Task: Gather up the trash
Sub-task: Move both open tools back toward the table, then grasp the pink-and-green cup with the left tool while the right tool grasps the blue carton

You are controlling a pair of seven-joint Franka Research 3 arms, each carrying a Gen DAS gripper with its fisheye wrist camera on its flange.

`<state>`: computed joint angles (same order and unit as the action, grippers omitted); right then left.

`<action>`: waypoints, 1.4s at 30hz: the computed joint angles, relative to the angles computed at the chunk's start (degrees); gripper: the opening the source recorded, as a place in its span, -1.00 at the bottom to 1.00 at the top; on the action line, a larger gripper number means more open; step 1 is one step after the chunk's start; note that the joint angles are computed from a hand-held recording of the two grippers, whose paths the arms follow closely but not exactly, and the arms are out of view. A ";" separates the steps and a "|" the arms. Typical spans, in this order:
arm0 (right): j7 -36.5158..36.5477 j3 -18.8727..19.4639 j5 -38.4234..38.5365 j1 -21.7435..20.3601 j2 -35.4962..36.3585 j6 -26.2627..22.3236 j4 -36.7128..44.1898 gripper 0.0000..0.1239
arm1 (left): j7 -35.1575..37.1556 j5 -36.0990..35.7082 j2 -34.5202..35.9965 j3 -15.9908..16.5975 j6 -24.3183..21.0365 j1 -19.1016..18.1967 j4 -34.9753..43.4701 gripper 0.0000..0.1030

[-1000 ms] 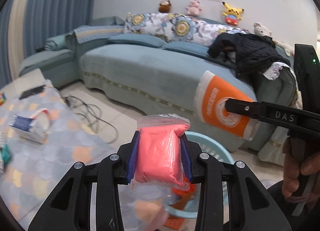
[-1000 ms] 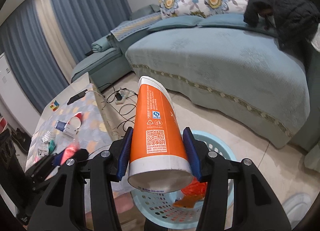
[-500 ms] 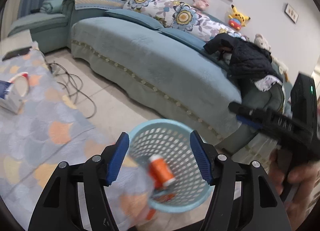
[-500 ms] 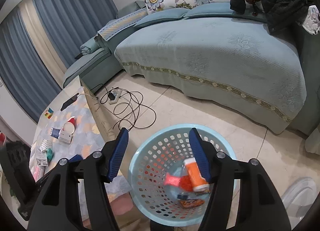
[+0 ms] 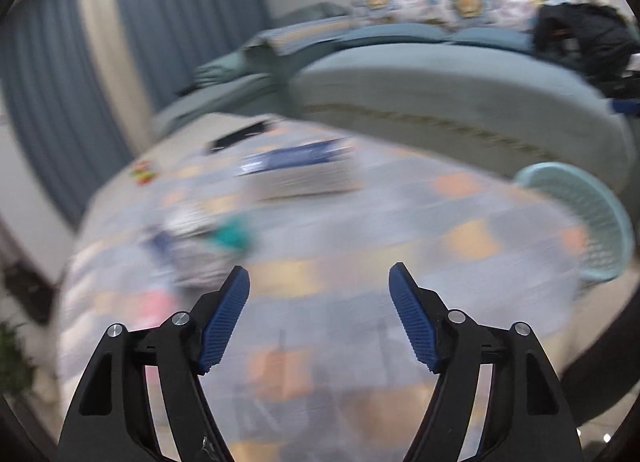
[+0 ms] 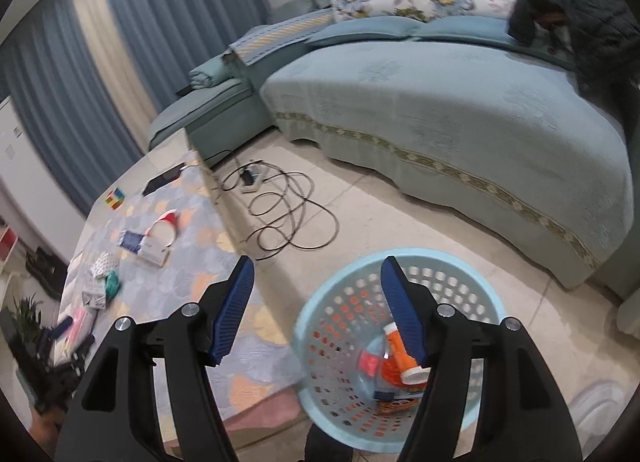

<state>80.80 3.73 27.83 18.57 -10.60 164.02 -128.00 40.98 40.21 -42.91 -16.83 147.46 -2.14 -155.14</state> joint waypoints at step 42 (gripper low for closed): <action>3.00 -4.16 -41.30 27.22 55.99 -20.21 69.03 0.14 | 5.73 -19.35 -22.12 8.78 -6.91 5.00 -9.09 -0.10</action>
<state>83.80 -0.43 -13.47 45.79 45.40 143.80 -58.97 46.71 20.86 -65.03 -8.05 140.56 2.86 -164.23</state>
